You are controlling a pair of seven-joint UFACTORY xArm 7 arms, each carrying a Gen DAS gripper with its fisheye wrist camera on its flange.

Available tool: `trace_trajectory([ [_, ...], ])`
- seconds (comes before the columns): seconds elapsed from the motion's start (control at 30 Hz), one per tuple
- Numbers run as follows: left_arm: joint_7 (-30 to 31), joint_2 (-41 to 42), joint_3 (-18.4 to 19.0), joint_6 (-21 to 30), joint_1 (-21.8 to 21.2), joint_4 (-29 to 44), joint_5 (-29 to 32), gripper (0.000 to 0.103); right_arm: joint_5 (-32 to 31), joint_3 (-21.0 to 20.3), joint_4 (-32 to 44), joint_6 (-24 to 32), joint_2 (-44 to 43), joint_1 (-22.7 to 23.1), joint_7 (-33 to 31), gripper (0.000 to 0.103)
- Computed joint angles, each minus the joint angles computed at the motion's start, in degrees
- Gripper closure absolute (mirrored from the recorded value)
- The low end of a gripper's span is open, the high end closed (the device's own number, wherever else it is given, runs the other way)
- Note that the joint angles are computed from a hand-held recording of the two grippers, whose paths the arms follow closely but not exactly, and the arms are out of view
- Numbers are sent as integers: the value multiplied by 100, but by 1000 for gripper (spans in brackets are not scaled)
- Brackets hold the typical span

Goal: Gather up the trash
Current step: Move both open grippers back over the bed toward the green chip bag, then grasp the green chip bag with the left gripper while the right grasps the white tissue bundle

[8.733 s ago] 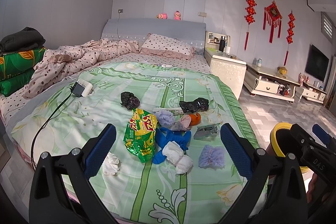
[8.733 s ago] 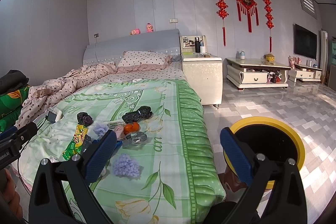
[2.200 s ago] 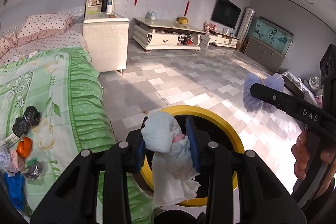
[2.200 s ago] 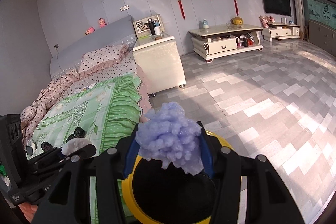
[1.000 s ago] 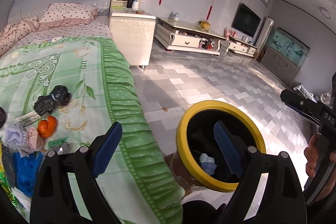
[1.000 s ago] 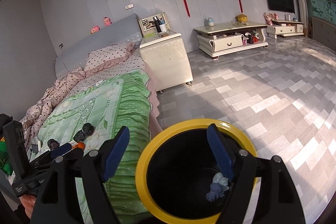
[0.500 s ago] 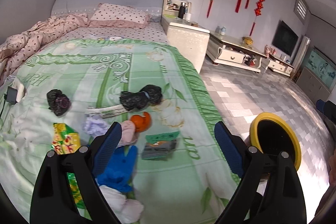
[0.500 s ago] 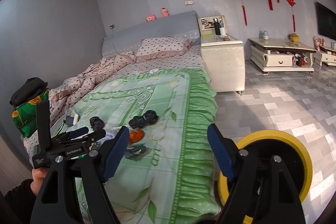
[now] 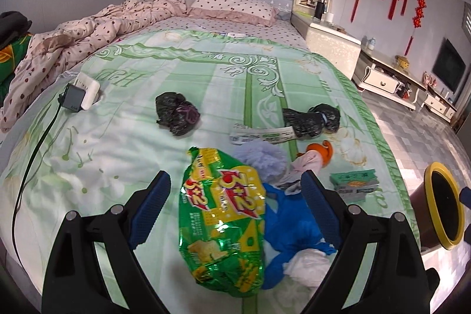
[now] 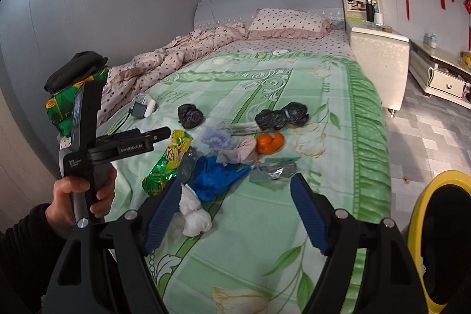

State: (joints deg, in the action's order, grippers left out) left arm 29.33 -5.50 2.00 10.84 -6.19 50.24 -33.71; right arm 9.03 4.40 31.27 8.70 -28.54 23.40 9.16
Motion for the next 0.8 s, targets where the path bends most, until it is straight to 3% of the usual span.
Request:
trace_trajectory([
  [0.17, 381, 368, 79, 79, 188, 138, -421, 17, 261, -106, 311, -64, 862, 449, -251, 30],
  [0.33, 724, 719, -100, 231, 488, 306, -794, 17, 695, -142, 663, -28, 1518, 720, -718, 30],
  [0.67, 1075, 1291, -497, 566, 917, 677, -1186, 18, 1170, 297, 1200, 173, 2335, 423, -1251, 30],
  [0.8, 1207, 1414, -631, 707, 1022, 755, -1336, 24, 1243, 459, 1345, 292, 2570, 271, -1360, 38],
])
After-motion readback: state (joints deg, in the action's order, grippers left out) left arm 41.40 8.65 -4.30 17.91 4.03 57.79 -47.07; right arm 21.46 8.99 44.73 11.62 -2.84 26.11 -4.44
